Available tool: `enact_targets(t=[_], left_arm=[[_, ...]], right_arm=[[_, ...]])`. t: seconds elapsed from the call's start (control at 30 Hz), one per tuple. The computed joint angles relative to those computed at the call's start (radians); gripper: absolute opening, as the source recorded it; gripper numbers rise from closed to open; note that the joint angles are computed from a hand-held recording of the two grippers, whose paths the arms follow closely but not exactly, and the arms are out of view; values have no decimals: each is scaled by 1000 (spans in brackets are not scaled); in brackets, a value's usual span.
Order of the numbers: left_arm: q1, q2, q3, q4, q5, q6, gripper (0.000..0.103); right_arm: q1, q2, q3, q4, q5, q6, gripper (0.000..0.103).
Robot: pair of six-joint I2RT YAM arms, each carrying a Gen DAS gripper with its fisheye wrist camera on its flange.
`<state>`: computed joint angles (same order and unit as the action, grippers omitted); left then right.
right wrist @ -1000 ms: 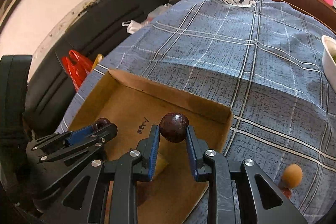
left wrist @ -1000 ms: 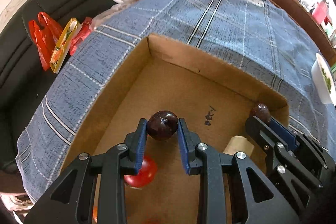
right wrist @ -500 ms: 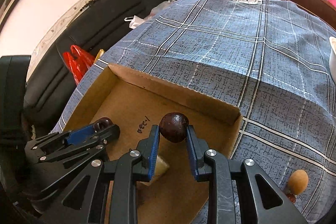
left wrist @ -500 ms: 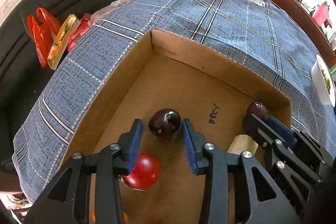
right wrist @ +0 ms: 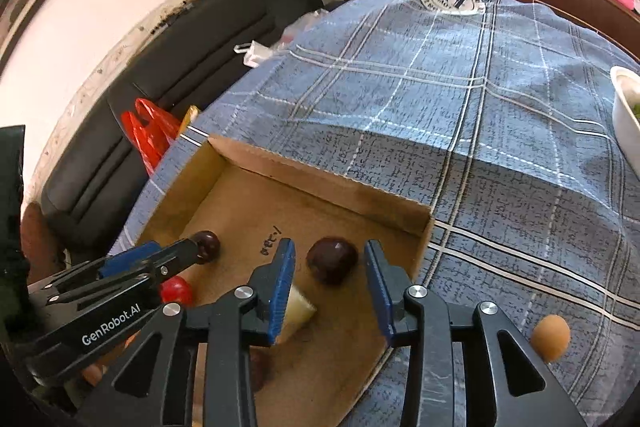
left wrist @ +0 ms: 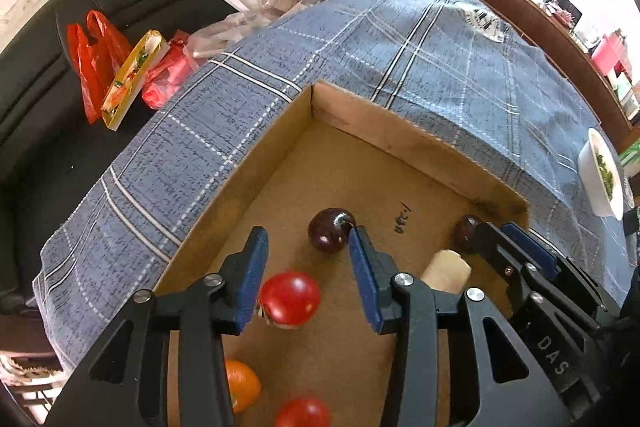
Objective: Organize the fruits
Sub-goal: 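Move both tools back toward the remaining tan ball and date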
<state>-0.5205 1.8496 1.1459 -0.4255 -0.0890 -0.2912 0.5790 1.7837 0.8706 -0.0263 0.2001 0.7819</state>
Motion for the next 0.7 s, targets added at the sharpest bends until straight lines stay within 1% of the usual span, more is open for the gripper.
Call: enact_targets(t=[0.17,0.3,0.43,0.53,0.7], left_arm=[[-21,-126,-95,13,25,-13,40],[-70,-270,-207,30,25,-37,40],[-130,-388,-299,38,27,-83,40],[-178,-438,-340,35,25,-113,41],[-297,-478,-368,5,-57,-182,41]], right_arm=[[39,-183,-122,11,36,26,38],[89,-365,-244,-18,102,65,38],[163,-563,-359,-114,186,151,38],[202,-677,-420,-187,223,210,38],[316,-839,-487,-342,313,351,38]])
